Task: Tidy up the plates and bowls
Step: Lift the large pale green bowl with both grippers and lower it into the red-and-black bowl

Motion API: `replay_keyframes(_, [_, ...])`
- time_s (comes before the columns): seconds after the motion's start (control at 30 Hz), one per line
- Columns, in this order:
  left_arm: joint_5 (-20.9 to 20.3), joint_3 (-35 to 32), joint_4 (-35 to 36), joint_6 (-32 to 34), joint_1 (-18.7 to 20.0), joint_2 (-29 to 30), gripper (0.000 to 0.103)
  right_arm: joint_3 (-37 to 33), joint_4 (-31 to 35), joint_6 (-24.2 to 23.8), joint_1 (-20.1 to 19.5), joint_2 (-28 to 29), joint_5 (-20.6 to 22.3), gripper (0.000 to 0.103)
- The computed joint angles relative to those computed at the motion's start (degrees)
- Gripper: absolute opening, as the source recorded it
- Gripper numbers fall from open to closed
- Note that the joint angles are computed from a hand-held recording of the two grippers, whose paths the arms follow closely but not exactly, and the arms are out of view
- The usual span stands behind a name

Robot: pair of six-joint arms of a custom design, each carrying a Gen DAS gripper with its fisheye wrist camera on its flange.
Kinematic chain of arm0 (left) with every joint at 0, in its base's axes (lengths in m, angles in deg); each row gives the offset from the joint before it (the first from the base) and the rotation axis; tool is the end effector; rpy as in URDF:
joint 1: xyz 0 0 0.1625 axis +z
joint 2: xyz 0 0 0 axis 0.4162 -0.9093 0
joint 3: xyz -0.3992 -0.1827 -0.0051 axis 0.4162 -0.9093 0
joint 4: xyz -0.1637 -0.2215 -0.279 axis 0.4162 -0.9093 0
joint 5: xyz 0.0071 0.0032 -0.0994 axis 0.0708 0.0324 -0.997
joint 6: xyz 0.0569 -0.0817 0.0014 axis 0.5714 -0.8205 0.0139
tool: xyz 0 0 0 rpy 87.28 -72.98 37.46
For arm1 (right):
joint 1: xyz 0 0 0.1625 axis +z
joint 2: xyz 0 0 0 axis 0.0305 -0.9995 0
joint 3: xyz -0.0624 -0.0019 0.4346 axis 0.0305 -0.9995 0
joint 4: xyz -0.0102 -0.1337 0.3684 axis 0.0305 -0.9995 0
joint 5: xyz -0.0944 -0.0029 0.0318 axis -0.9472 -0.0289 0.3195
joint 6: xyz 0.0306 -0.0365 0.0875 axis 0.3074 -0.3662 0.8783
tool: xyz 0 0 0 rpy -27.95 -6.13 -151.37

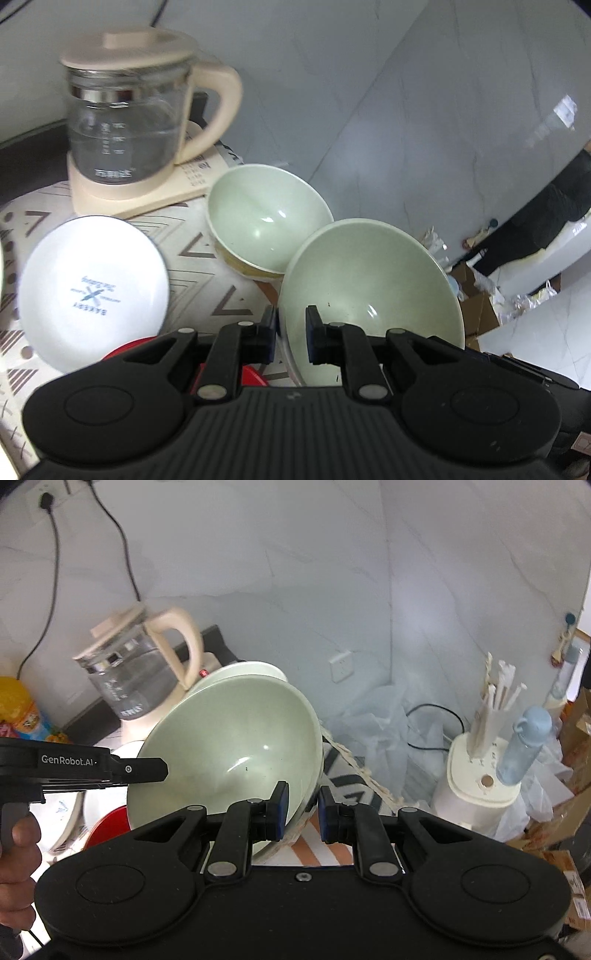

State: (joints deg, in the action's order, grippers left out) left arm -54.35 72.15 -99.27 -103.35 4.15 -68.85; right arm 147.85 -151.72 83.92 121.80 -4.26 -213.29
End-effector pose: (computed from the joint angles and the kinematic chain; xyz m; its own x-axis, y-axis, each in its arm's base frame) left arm -0.3448 -0.3898 0.1903 -0.8647 0.3726 -0.3368 0.4669 0.8434 -0.2657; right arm 0.2372 -0.2647 0.2899 -0.8173 0.2848 0.5009 -0.1900 0.6875 -0.7009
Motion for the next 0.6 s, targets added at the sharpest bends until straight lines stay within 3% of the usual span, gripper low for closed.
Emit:
replay_keyframes(0.23, [4.3,2.4,3.3,-5.5,-2.8,-4.9,0.014,-0.6,-0.7,-1.8,2.8,0.9,1.3,0.017])
replay_keyframes(0.6, [10.9,5.3,13.7,-17.9,-7.3,-12.5,0.014,-1.5,-2.2,-6.2,4.8,3.2,7.0,0.017])
